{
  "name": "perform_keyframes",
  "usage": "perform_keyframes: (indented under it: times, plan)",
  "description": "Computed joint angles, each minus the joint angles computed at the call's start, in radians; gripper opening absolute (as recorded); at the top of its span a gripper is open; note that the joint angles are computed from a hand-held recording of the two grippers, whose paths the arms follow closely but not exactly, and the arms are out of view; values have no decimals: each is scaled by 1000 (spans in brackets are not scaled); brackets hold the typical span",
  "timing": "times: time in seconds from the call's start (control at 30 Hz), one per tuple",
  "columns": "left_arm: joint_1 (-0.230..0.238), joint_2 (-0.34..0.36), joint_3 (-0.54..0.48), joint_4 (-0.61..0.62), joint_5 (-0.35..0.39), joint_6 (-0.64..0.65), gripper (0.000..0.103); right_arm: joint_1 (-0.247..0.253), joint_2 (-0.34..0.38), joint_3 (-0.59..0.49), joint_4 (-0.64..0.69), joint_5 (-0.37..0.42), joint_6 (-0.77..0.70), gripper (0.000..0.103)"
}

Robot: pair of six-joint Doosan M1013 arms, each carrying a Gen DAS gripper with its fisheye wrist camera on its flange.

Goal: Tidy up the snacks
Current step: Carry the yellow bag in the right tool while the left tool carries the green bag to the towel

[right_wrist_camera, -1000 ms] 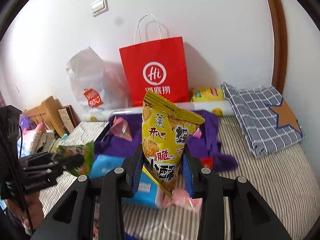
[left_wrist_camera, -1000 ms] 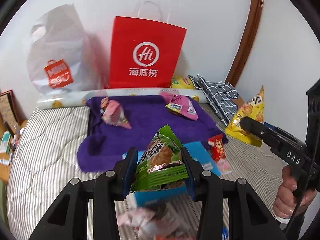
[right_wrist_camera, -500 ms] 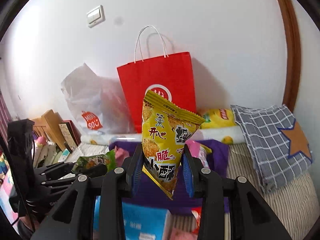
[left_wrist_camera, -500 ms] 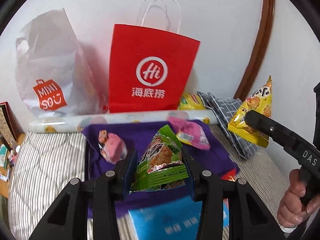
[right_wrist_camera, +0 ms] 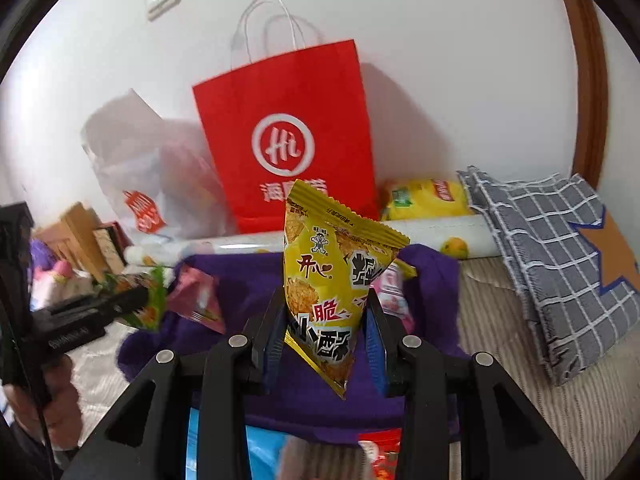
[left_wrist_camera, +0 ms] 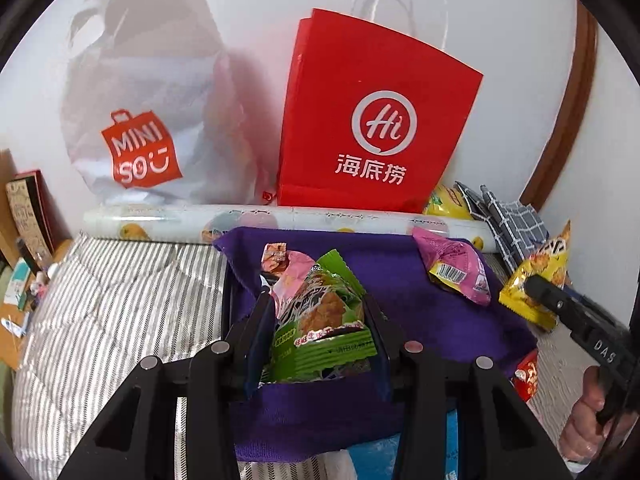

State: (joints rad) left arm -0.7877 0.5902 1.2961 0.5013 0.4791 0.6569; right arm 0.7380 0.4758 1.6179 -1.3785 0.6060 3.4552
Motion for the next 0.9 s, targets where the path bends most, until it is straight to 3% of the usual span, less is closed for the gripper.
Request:
perform_keyframes:
  times: [0.1, 0.23, 0.53, 0.9]
  plan:
    - [0, 3, 2, 14, 0, -18, 41, -10, -2, 13, 1, -26, 34, 37]
    - [4, 14, -15, -84, 19, 78, 41, -21, 2, 9, 63, -43, 6, 37]
    - [-1, 34, -40, -146, 76, 144, 41, -27, 36, -29, 245, -42, -194, 37]
    - [-3, 37, -40, -151, 86, 147, 41, -26, 42, -34, 276, -31, -229, 37]
